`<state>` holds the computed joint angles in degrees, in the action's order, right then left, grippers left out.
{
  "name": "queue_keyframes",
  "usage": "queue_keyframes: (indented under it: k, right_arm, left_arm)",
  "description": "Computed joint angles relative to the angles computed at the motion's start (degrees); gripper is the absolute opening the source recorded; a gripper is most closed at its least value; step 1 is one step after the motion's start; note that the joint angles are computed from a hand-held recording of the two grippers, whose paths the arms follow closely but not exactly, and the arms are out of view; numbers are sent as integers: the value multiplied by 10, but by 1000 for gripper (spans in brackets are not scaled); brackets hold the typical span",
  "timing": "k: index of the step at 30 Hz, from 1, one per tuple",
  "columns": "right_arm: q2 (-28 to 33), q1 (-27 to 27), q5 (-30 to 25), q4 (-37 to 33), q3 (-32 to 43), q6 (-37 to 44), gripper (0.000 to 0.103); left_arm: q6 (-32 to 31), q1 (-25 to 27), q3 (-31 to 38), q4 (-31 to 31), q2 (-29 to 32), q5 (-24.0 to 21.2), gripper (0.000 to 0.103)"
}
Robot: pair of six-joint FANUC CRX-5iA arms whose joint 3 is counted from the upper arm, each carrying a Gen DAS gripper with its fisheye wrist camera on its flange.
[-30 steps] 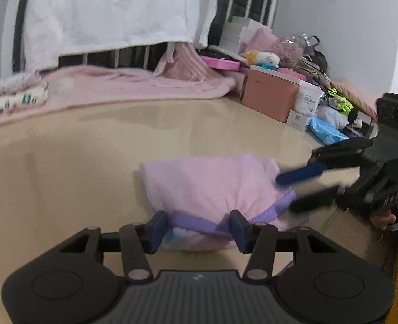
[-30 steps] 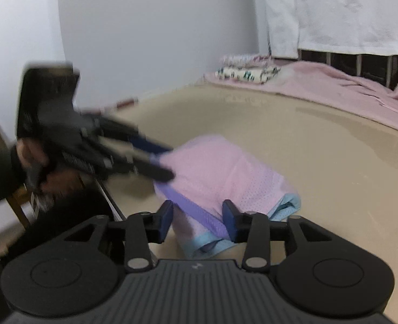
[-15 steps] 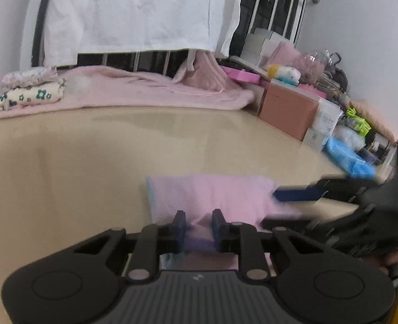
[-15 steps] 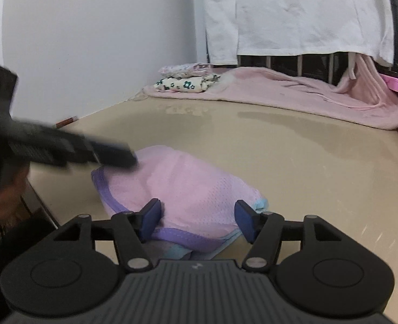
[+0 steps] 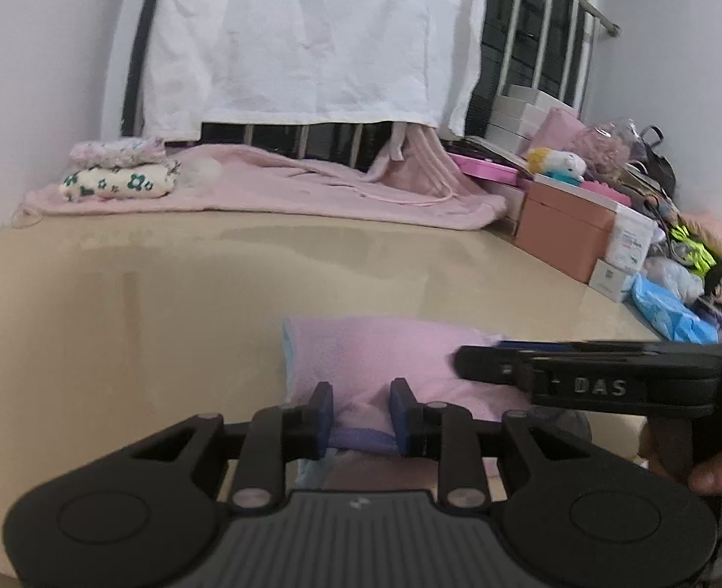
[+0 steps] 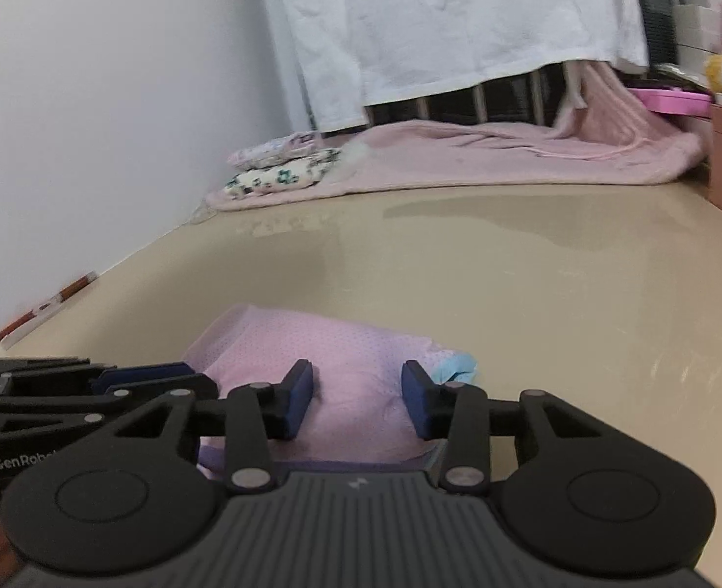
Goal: Fold clothes
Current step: 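Grasp the folded pink bundle's purple edge with both grippers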
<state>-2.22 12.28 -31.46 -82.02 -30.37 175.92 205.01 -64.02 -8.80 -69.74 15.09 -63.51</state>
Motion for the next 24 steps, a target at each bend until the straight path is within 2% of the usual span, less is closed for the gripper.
queue_keyframes:
  k: [2, 4, 6, 7, 8, 10, 13, 17, 20, 22, 24]
  right_arm:
    - [-17, 6, 31, -5, -13, -11, 44]
    - [-36, -19, 5, -27, -29, 23, 44]
    - [-42, -27, -30, -9, -32, 32, 46]
    - [-44, -26, -40, 2, -33, 33, 46]
    - [-42, -15, -24, 7, -35, 41, 46]
    - [-37, -36, -34, -37, -52, 113, 47]
    - [-37, -59, -52, -53, -57, 105, 48]
    - [-57, -116, -131, -105, -86, 225, 48]
    - [-47, -82, -85, -78, -83, 232, 47]
    - [-30, -111, -117, -110, -92, 275, 47]
    - [-24, -120, -130, -111, -90, 263, 47]
  left_arm:
    - [-7, 5, -3, 5, -5, 6, 30]
    - [-18, 7, -3, 8, -7, 8, 31]
    - [-18, 7, -3, 7, -6, 7, 31]
    - [-17, 6, -3, 5, -6, 6, 31]
    - [-17, 4, -4, 4, -5, 5, 31]
    - [-15, 5, -5, 5, -6, 5, 33]
    - [-6, 7, -8, 7, -11, 6, 35]
    - [-2, -3, -8, -6, -9, -6, 37]
    - [5, -13, -3, -13, -8, -23, 37]
    - [34, -30, -9, -39, -13, -25, 39]
    - [14, -30, -7, -40, -12, -11, 46]
